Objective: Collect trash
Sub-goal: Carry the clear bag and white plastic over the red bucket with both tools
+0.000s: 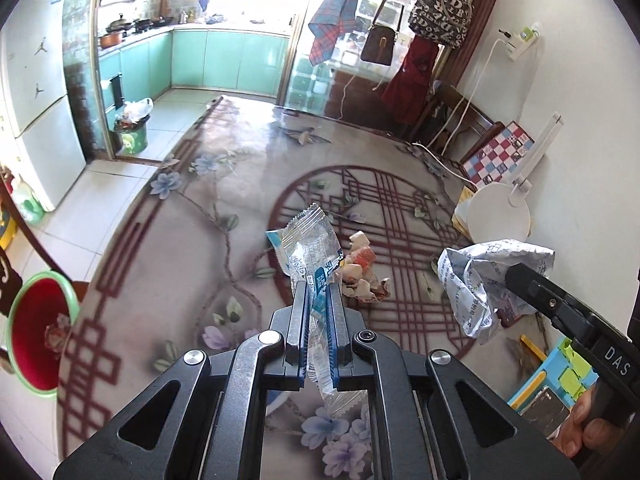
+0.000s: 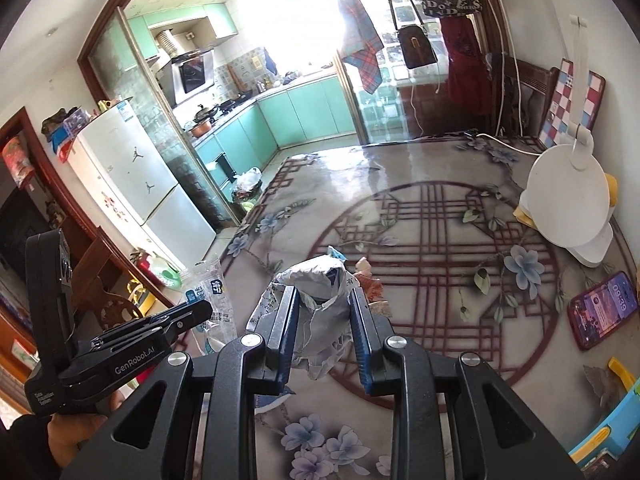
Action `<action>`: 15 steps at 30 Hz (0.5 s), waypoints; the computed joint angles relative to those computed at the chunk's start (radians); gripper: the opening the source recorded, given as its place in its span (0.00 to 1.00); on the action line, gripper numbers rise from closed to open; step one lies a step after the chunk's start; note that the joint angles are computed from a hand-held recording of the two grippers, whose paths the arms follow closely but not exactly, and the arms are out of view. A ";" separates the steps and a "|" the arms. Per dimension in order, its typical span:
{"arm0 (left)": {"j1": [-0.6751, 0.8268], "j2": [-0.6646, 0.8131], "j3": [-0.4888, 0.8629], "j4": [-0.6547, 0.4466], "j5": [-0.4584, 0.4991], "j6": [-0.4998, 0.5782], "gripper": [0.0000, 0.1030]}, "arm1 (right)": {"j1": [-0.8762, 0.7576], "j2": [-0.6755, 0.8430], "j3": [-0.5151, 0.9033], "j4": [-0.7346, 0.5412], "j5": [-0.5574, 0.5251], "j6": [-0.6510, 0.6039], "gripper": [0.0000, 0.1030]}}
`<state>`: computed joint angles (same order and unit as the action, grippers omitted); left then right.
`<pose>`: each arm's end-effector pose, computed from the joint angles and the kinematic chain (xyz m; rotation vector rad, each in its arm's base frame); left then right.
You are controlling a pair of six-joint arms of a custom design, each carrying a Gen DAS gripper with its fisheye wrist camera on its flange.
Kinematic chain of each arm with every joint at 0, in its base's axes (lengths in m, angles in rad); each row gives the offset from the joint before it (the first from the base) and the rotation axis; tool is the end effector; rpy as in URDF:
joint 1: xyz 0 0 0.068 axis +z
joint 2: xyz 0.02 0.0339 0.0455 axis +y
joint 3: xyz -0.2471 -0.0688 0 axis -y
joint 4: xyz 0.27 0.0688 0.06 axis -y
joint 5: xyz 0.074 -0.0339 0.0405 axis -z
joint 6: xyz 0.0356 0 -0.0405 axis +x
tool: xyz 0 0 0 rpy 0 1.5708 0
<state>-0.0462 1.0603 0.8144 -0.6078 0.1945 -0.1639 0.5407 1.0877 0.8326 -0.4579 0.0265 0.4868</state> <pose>0.2468 -0.0183 0.2395 -0.0542 2.4294 -0.3310 0.2273 0.1353 0.2506 -0.0488 2.3347 0.4978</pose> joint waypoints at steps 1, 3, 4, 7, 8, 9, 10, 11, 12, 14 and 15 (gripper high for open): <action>0.015 -0.004 -0.002 -0.002 0.006 0.004 0.07 | 0.008 0.008 0.004 0.003 0.003 0.001 0.23; 0.036 -0.007 -0.004 -0.003 0.014 0.010 0.07 | 0.024 0.020 0.016 0.002 0.011 0.005 0.23; 0.048 -0.007 -0.005 -0.004 0.019 0.014 0.07 | 0.032 0.026 0.022 0.002 0.015 0.007 0.23; 0.074 -0.006 -0.005 -0.006 0.029 0.024 0.07 | 0.050 0.040 0.036 0.000 0.029 0.014 0.24; 0.081 -0.008 -0.006 -0.008 0.033 0.027 0.07 | 0.054 0.044 0.039 0.001 0.031 0.015 0.24; 0.089 -0.010 -0.007 -0.009 0.037 0.031 0.07 | 0.060 0.049 0.044 0.000 0.034 0.017 0.24; 0.096 -0.009 -0.007 -0.009 0.042 0.035 0.07 | 0.067 0.055 0.050 0.000 0.038 0.019 0.24; 0.103 -0.009 -0.006 -0.009 0.048 0.040 0.07 | 0.075 0.062 0.056 0.000 0.042 0.020 0.24; 0.113 -0.011 -0.009 -0.009 0.056 0.046 0.07 | 0.079 0.068 0.063 -0.003 0.044 0.020 0.24; 0.129 -0.010 -0.009 -0.009 0.071 0.058 0.07 | 0.093 0.083 0.077 -0.002 0.053 0.022 0.24; 0.133 -0.006 -0.007 -0.007 0.075 0.061 0.07 | 0.102 0.090 0.084 -0.002 0.060 0.024 0.24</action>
